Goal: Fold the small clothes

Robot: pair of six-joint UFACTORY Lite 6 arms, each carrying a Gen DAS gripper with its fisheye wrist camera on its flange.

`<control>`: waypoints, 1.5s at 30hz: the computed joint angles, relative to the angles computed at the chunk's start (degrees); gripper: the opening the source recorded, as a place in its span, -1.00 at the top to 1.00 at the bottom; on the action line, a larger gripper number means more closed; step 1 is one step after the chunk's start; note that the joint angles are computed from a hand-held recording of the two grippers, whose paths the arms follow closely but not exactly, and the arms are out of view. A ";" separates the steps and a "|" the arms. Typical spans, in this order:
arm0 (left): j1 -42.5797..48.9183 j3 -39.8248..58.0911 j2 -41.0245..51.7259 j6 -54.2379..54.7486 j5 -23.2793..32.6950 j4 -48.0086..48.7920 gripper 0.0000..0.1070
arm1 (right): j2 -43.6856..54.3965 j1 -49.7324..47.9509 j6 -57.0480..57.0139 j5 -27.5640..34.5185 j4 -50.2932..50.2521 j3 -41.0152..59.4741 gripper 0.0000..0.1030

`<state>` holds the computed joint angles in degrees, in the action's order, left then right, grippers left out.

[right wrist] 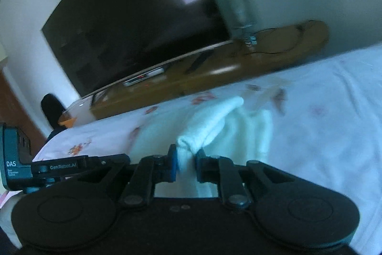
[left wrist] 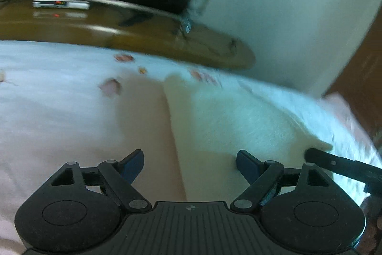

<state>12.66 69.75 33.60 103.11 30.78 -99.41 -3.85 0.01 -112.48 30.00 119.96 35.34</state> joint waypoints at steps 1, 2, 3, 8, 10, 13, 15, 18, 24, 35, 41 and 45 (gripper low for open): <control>-1.23 0.28 0.02 -0.78 -1.54 1.40 -0.57 | 2.17 0.01 0.08 -2.04 1.93 0.60 0.71; -2.34 0.11 -0.16 0.09 -3.04 1.04 -0.57 | 5.07 -0.94 2.55 -2.24 1.46 1.44 0.71; -2.87 -0.31 -0.56 1.51 -3.64 -0.08 -0.57 | 8.08 -2.73 6.22 -0.15 -1.40 2.22 0.70; -2.76 -0.40 -1.25 1.68 -3.58 -0.48 -0.57 | 11.44 -8.75 12.89 7.92 -8.95 3.39 0.59; -2.43 -1.17 -1.78 4.80 -3.35 -3.71 -0.57 | 10.84 -7.96 11.26 7.13 -7.48 3.63 0.55; -2.15 0.18 -0.54 4.11 -2.90 -4.52 -0.57 | 9.10 -7.79 6.68 5.91 -3.98 3.55 0.40; -2.31 3.33 1.90 0.90 -2.53 -2.44 -0.57 | 12.09 -8.01 7.66 5.24 -4.85 7.31 0.36; -2.84 8.18 5.27 -3.46 -2.77 0.72 -0.57 | 19.18 -7.95 11.05 5.99 -6.89 14.72 0.35; -3.52 12.93 8.17 -6.64 -3.41 4.99 -0.57 | 21.33 -5.76 13.12 1.01 -8.01 17.49 0.82; 0.60 -0.29 -1.33 0.56 1.31 0.88 -0.60 | 5.52 -13.36 14.25 6.93 -12.72 1.68 0.49; 10.20 -28.00 -17.72 14.23 10.54 -7.94 -0.60 | -12.16 -22.62 24.27 13.79 -26.51 -15.62 0.49; 14.20 -33.63 -19.11 14.57 13.13 -6.78 -0.60 | -18.81 -23.72 28.30 16.00 -29.41 -22.02 0.50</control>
<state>26.86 36.12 14.50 117.67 43.92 -106.20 -22.66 -23.71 -84.18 46.00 90.55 13.31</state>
